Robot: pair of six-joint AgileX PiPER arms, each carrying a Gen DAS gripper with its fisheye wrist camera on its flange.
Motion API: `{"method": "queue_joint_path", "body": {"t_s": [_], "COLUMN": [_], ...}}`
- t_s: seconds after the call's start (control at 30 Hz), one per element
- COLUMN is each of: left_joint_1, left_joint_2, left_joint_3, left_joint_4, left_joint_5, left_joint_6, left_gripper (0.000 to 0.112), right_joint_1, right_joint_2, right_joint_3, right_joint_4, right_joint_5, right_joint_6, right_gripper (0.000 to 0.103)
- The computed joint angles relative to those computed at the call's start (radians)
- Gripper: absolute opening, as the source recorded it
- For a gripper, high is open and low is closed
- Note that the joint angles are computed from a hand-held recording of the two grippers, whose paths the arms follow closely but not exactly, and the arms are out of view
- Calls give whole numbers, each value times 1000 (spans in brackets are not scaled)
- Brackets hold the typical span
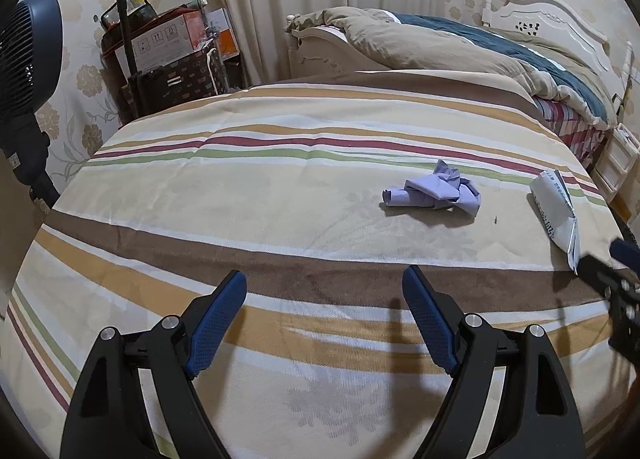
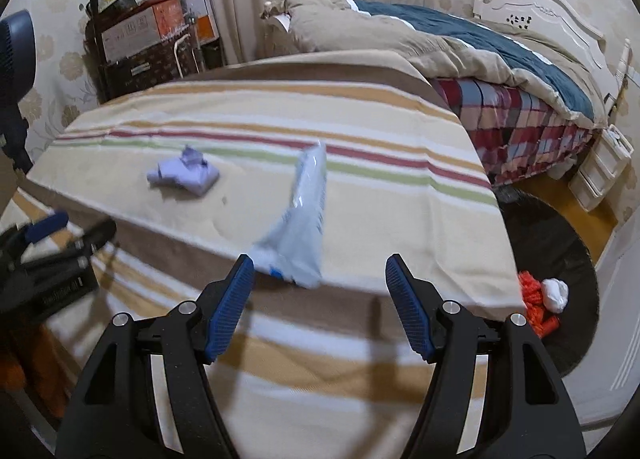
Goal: Collect trash
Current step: 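Grasp the grey paper packet with the right tool while the left grasps the lilac cloth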
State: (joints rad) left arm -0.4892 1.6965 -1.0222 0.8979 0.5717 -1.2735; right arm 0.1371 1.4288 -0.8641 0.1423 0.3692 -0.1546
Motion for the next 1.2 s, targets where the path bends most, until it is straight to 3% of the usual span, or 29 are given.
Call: {"method": "queue_joint_path", "body": {"t_s": [0.2,0.27,0.33,0.4,0.6,0.97,1.13,1.2], "left_joint_1": [8,12,15,15,21,6,20,25], "left_joint_2": [18,24,32,45,94,202,221,214], "left_joint_3": [-20,-29,-41,-59,-132,-293,-323,-311], "left_joint_4": [-3,-7,-14,-23,-94,-170,-271,-302], "left_joint_5": [-14,-27,-37,-46,-76,-48,-61,-80], "left_joint_6": [27,44,65,88,188,326,445,480], "left_gripper": [80,80,81,81,82,83,82,74], "right_joint_1": [49,65,72,71,51,-57,-70,-72], "right_joint_2": [107,139,162,173,167,180,182,182], "right_joint_3": [-97,-121,-139,-145,-123,-134,-136,-137], "right_joint_4": [-113,-157,-187,-199,-286,-66,-13,-9], "right_joint_5": [-12,-3,12,20,-2,-10,-9,-9], "right_joint_6": [149,190,211,215,279,49,-4,-8], "right_gripper": [65,59,44,36,35,35,35,35]}}
